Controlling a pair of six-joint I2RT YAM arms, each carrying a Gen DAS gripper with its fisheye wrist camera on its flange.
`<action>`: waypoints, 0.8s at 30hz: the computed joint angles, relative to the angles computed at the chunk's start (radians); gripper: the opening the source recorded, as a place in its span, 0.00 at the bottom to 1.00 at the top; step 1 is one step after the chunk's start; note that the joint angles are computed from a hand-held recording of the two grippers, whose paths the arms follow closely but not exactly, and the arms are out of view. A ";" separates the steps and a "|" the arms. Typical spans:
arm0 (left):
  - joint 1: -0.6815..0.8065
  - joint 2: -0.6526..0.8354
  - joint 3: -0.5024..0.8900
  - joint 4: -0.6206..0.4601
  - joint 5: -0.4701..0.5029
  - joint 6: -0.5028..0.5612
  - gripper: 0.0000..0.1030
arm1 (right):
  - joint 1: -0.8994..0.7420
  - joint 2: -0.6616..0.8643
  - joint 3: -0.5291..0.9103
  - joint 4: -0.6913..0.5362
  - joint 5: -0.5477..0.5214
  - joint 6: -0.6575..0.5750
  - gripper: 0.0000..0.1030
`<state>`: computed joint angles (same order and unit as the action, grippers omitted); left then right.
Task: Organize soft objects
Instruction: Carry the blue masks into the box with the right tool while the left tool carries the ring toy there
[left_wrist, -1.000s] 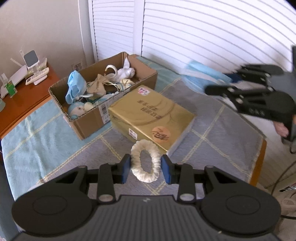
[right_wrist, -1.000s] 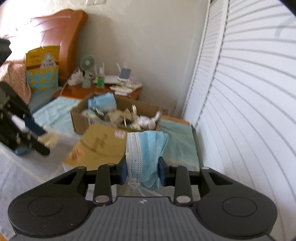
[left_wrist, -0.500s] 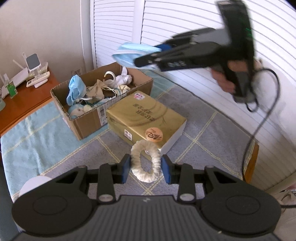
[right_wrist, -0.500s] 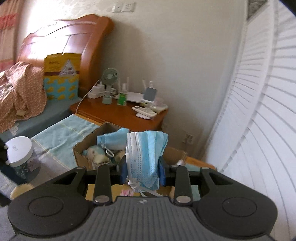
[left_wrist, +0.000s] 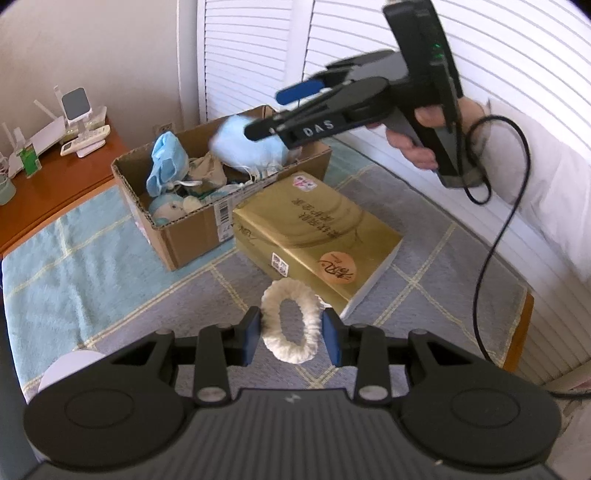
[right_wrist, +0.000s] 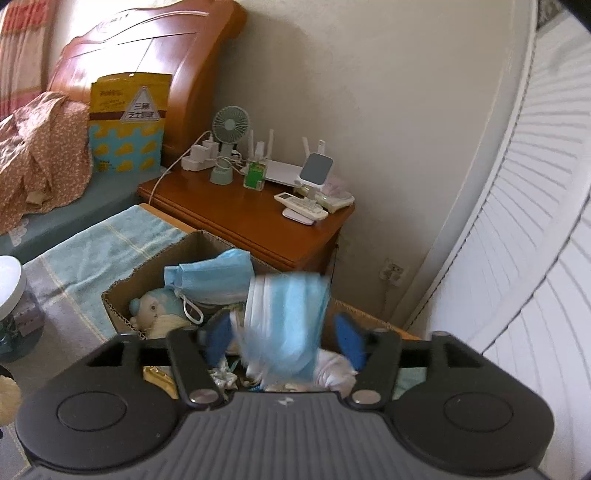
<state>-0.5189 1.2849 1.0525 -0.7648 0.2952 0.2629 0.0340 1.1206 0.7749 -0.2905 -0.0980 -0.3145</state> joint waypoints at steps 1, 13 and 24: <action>-0.001 0.001 0.002 0.000 0.001 -0.001 0.34 | -0.003 -0.003 -0.006 -0.003 -0.005 0.016 0.74; -0.026 0.033 0.048 0.000 -0.032 -0.033 0.34 | 0.039 -0.263 -0.092 -0.219 0.127 0.259 1.00; -0.058 0.194 0.223 0.012 -0.107 -0.066 0.35 | 0.263 -0.460 -0.100 -0.512 0.349 0.489 1.00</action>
